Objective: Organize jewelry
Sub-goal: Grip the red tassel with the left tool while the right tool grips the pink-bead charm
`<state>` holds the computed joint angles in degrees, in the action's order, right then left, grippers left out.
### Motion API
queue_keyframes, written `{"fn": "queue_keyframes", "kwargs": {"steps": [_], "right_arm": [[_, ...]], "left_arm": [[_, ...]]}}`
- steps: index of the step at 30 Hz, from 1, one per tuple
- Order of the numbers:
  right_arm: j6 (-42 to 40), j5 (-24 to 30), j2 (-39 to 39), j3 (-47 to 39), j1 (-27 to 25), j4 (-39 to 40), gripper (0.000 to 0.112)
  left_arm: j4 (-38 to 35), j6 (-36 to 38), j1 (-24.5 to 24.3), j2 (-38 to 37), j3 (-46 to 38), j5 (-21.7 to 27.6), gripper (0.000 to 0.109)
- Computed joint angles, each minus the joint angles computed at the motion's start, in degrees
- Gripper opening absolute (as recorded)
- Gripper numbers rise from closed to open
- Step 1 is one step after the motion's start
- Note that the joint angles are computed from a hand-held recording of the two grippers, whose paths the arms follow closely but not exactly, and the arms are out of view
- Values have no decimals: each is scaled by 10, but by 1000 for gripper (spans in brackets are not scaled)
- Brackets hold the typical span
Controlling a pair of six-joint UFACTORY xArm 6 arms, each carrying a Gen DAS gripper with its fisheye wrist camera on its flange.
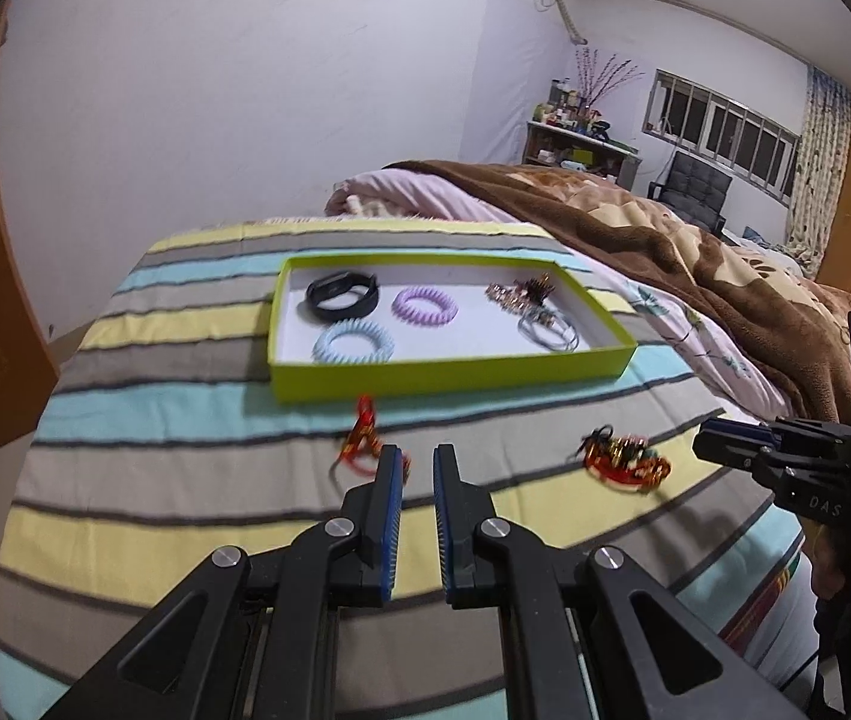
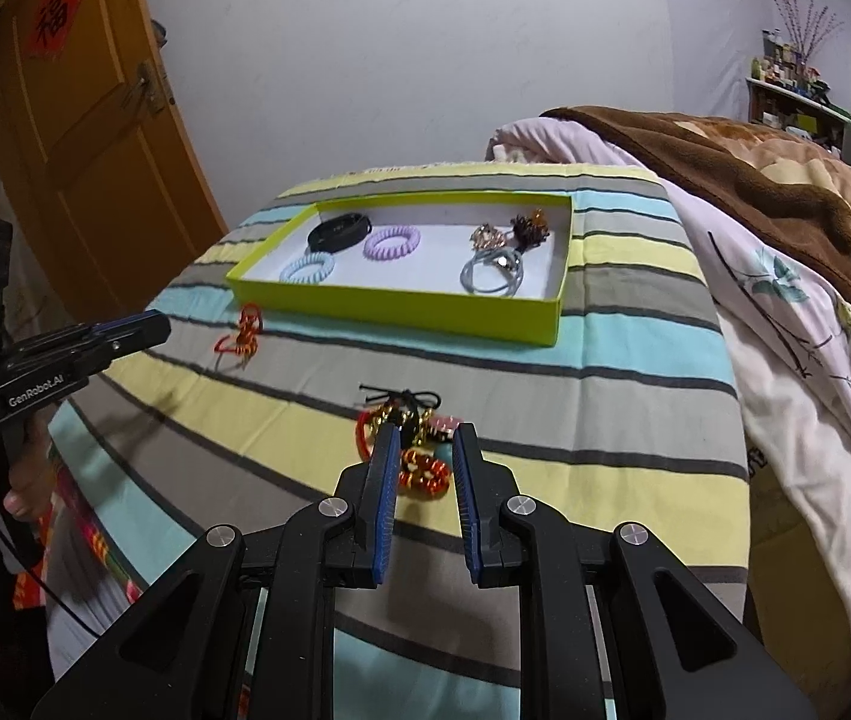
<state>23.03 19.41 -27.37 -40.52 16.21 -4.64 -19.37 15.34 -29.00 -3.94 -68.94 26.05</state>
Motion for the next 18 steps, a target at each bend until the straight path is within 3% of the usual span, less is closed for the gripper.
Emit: {"fn": "queue_keyframes", "kwargs": {"steps": [18], "right_arm": [[-27,-13,34,-9,-8,20,22]], "left_arm": [[-8,1,5,-8,28,1,9]]}}
